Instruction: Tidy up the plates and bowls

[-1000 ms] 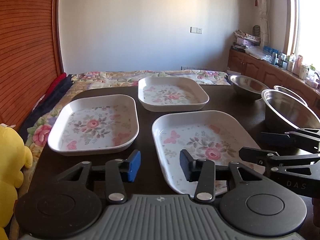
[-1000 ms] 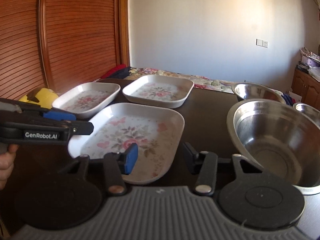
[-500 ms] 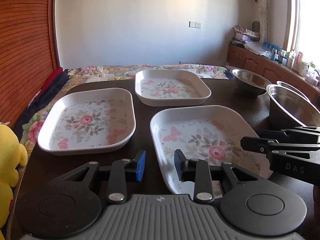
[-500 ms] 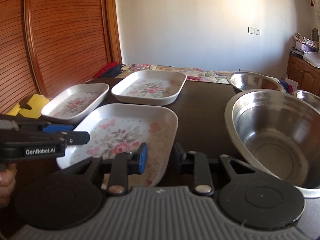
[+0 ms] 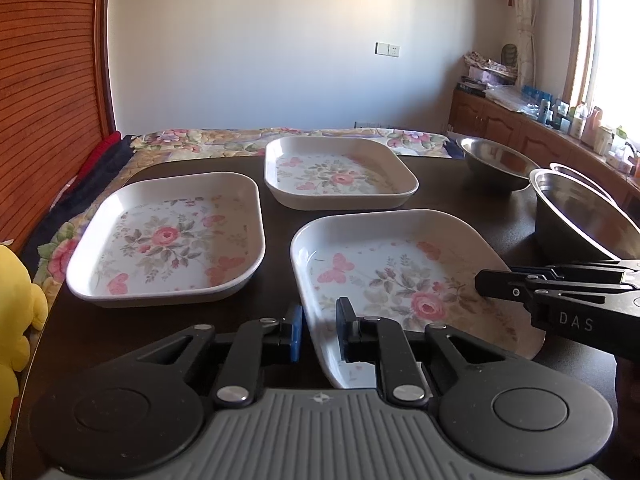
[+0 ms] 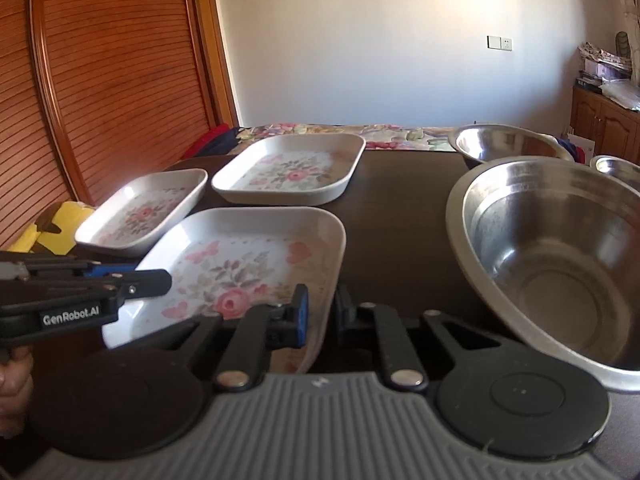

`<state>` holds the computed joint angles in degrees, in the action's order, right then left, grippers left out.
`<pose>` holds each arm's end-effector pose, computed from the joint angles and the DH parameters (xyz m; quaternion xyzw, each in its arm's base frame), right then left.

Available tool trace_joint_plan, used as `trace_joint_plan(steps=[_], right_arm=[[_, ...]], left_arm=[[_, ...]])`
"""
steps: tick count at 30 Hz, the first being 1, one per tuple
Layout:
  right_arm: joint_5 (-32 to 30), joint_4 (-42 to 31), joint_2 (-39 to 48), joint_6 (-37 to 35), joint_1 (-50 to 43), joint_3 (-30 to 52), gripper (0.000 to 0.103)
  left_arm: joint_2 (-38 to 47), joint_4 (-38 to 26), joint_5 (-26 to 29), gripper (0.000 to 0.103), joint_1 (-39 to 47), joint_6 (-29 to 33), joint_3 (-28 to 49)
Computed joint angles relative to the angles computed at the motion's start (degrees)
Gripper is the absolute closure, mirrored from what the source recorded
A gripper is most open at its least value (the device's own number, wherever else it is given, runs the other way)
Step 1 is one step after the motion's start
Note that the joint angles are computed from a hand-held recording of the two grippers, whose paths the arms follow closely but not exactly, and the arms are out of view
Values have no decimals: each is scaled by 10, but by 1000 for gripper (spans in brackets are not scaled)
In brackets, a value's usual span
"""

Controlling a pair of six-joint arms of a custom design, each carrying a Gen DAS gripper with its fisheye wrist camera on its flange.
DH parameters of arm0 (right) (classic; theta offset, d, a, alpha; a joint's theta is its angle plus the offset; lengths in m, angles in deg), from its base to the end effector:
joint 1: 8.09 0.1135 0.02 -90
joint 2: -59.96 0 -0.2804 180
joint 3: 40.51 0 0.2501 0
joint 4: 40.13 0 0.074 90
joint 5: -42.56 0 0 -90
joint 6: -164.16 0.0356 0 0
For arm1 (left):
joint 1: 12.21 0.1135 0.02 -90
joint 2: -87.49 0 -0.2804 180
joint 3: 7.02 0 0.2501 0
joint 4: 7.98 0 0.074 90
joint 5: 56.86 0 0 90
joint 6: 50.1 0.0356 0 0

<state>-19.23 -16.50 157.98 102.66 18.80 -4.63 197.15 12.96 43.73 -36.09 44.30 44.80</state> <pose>0.2381 0.1019 0.1044 0.1181 0.8720 0.0014 0.4750 0.3033 -0.1414 0.1004 0.2576 0.8537 -0.1567 0.4247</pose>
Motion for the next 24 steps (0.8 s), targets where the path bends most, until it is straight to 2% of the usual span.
trace_joint_plan(steps=[6, 14, 24], right_arm=[[-16, 5, -11, 6, -2, -10, 89], [-10, 20, -50, 21, 21, -45, 89], [61, 24, -88, 62, 99, -90, 89]], left_arm=[[-20, -6, 2, 84, 3, -6, -18], [-79, 14, 3, 84, 4, -12, -80], [-135, 51, -7, 84, -7, -20, -166]])
